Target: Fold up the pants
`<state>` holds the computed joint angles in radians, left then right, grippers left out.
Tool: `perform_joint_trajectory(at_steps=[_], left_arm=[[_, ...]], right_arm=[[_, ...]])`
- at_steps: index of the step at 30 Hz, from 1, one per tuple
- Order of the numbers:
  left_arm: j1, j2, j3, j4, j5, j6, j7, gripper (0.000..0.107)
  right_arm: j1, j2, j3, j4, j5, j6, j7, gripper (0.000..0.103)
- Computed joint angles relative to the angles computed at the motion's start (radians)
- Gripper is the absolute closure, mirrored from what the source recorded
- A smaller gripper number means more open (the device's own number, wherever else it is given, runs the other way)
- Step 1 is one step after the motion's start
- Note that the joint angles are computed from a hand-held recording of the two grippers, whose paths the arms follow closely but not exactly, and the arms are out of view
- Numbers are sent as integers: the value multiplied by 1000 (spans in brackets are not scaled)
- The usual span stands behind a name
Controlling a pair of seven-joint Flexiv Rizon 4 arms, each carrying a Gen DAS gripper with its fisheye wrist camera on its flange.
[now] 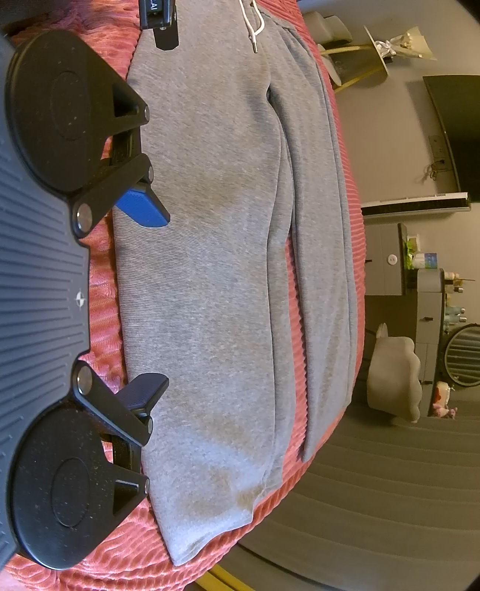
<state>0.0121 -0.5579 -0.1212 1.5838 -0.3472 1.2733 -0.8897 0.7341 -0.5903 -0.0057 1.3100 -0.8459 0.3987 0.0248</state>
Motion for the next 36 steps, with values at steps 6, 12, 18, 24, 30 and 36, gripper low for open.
perform_joint_trajectory(at_steps=[6,12,18,24,30,36], left_arm=[[-2,-1,4,-3,4,-5,-6,4],[-5,-2,7,-6,9,-9,-12,4],[-6,-1,9,-5,13,-11,-18,4],[-11,-4,17,-12,21,-20,-29,4],[-11,-3,17,-14,25,-21,-33,4],[-11,-3,20,-17,28,-31,-37,4]], right_arm=[[0,0,0,1,-2,0,2,16],[3,9,1,3,-4,-9,5,16],[3,3,1,-2,-6,-13,1,16],[4,1,0,-4,-8,-15,0,16],[6,-2,-1,-10,-7,-21,-4,16],[6,-3,-1,-11,-6,-22,-7,16]])
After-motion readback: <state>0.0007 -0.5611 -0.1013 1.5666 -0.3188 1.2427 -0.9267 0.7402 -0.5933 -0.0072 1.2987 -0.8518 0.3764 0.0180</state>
